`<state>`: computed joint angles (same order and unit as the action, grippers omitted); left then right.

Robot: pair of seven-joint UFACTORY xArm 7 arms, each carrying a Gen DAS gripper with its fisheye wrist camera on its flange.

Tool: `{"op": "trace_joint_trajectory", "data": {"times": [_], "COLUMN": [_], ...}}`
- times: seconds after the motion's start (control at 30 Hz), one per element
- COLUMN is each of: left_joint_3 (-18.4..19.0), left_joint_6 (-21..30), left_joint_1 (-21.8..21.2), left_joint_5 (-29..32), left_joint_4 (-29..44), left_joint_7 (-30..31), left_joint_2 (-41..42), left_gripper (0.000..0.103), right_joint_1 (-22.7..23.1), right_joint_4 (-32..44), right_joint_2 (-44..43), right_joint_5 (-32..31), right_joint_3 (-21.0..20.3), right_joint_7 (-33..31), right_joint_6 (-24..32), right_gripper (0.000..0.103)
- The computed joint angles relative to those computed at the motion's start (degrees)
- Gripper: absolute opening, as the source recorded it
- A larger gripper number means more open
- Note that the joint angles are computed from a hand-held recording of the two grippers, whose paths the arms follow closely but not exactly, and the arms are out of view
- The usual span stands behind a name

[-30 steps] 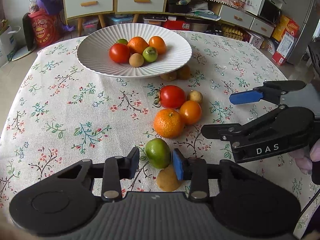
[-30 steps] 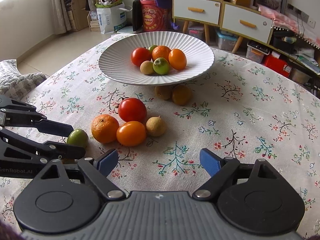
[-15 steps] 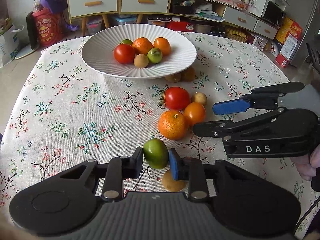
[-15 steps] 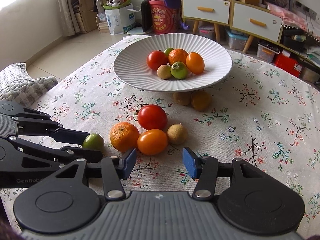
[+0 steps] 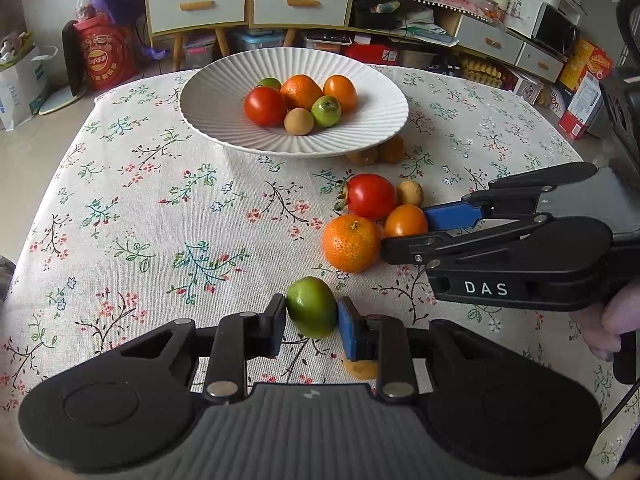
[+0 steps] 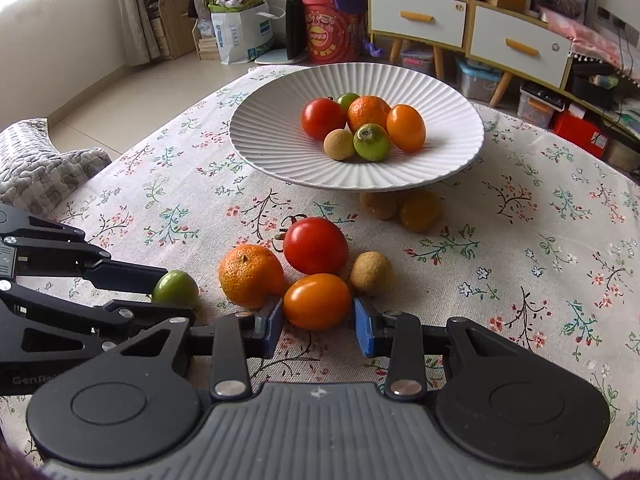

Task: Organize fruits
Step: 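Grasp the green lime with the left gripper while the right gripper grasps another orange tomato, then carry the lime with the left gripper while the right gripper carries the orange tomato to the plate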

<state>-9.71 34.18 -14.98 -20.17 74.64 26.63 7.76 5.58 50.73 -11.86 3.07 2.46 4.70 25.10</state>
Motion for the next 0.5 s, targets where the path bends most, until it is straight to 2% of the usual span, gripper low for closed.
{"op": "trace_joint_trajectory", "data": {"times": [0.5], "left_joint_3": [0.0], "left_joint_6": [-0.8], "left_joint_1": [0.9], "left_joint_5": [-3.6], "left_joint_4": [1.5], "left_joint_7": [1.1], "left_joint_2": [0.0], "left_gripper": [0.021], "right_joint_1": [0.6], "right_joint_4": [0.1], "right_joint_2": [-2.1], "right_joint_5": [2.7], "right_joint_3": [-0.7], "right_joint_7": [-2.2], "right_joint_6": [-1.6], "right_gripper": [0.032]}}
